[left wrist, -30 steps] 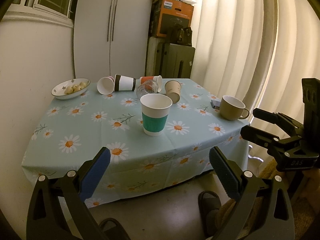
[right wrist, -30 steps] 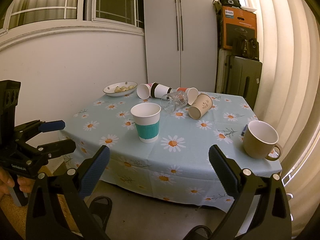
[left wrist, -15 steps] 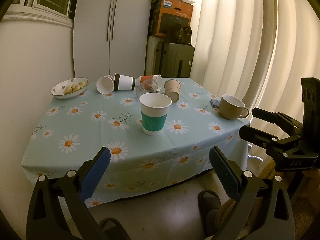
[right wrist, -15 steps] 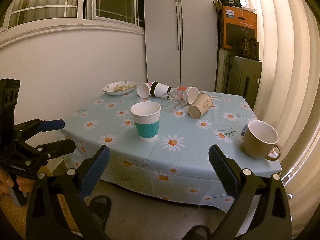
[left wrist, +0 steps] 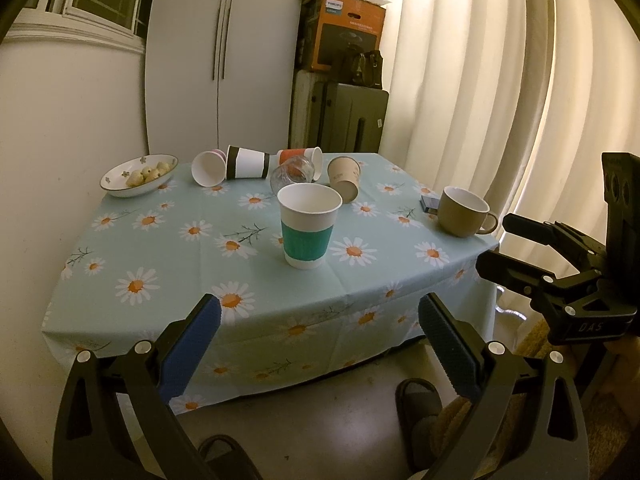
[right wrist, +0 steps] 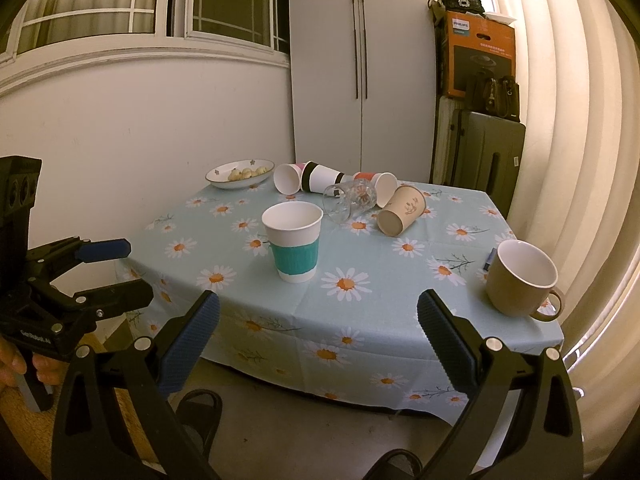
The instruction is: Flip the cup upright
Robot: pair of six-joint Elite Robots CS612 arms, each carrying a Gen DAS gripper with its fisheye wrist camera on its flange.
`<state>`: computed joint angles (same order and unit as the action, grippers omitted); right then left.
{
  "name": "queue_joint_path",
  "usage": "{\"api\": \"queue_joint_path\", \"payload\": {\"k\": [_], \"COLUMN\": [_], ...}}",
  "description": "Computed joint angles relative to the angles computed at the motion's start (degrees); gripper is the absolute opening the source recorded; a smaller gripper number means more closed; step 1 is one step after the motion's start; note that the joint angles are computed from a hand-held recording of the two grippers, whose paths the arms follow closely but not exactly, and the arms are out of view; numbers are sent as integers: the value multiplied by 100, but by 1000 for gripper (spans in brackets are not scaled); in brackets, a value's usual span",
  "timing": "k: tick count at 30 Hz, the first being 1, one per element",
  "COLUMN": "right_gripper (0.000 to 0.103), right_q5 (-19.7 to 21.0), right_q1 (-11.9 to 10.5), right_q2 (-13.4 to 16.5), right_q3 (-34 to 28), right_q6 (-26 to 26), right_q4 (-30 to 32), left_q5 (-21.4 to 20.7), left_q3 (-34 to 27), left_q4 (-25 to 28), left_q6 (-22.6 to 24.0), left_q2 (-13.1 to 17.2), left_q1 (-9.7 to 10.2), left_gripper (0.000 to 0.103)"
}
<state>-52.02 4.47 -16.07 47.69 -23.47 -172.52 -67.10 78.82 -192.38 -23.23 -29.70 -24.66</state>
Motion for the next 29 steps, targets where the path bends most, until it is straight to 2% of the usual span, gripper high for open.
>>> {"api": "queue_joint_path", "payload": {"k": [29], "right_gripper": [98], "right_q5": [-34], "right_q1": [-6], "right_q2": [10], "right_q3": [-10], "right_q6": [-65], "right_q4": [40], "left_q5": [-7], "left_q3": [-11], "left_q4": [55], "left_q6": [1], "left_q2": [-3], "left_q1": [3], "left_gripper": [96]}}
